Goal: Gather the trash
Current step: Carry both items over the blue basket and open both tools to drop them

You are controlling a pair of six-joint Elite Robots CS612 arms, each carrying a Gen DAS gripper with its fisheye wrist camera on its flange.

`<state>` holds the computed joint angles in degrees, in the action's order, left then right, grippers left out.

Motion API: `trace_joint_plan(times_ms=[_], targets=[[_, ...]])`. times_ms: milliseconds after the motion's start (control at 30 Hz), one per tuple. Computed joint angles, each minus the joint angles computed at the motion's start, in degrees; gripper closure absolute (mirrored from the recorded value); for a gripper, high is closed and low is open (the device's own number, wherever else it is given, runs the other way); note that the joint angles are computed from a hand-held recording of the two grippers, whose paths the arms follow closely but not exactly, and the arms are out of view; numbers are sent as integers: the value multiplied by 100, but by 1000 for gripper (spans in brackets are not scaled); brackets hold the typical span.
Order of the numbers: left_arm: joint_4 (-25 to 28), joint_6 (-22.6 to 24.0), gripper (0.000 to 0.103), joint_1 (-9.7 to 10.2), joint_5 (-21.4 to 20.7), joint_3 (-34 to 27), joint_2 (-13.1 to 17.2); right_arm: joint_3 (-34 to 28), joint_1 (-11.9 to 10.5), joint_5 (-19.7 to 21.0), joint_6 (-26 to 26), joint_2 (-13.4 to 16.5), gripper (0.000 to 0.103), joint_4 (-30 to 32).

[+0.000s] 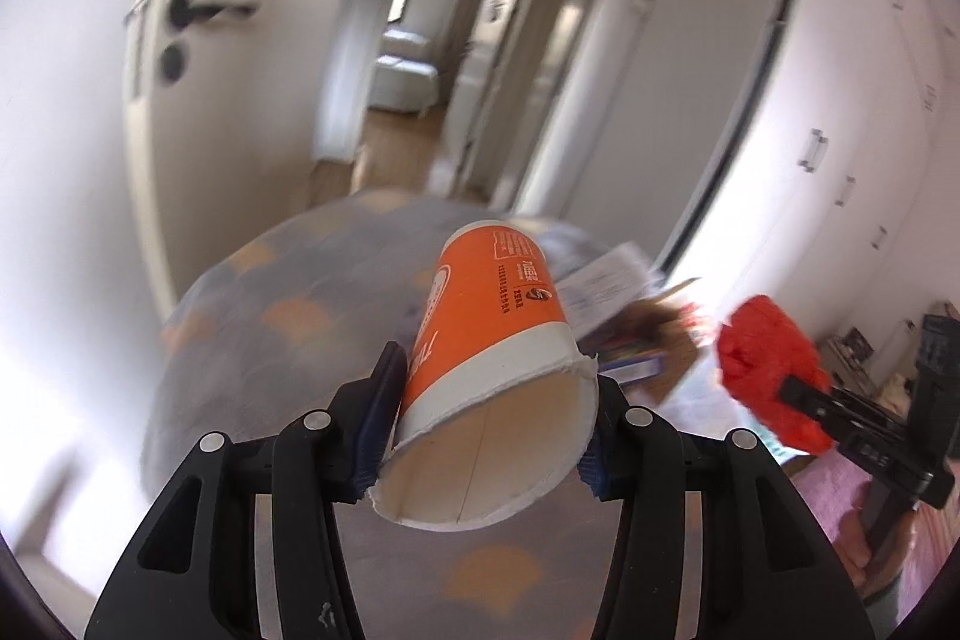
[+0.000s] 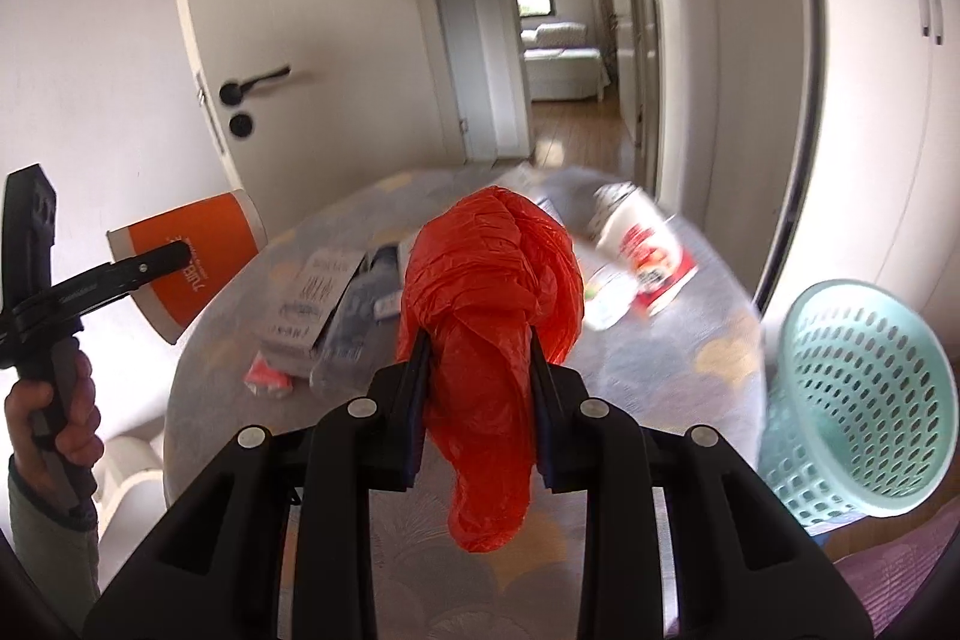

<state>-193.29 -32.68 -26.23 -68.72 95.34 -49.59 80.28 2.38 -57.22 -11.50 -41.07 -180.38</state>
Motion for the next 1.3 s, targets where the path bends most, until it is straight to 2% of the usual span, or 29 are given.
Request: trace_joint_plan(times_ms=[167, 333, 433, 567, 700, 1033, 1200, 1300], targets=[[-20, 537, 55, -144, -490, -557, 181, 26, -159, -248, 403, -46, 77, -417], [349, 870, 55, -249, -1097, -1373, 530, -56, -311, -846, 786, -26, 77, -537], [633, 998, 55, -304, -1425, -1910, 798, -197, -424, -1218, 1146, 35, 77, -322], [1213, 1071, 55, -346, -1784, -2700, 1228, -500, -582, -1795, 1770, 212, 77, 336], [1936, 1050, 55, -379, -2101, -3597, 1733, -667, -698, -2111, 2072, 364, 77, 675], [3783, 971, 55, -403, -2775, -5917, 3014, -1037, -822, -2225, 2303, 676, 75, 1268], [4427, 970, 54, -439, -2902, -6905, 3564, -1277, -839, -2243, 2397, 841, 75, 1528], [4878, 934, 53, -444, -2972, -7626, 3940, -1348, -848, -2286, 2504, 890, 70, 1609]])
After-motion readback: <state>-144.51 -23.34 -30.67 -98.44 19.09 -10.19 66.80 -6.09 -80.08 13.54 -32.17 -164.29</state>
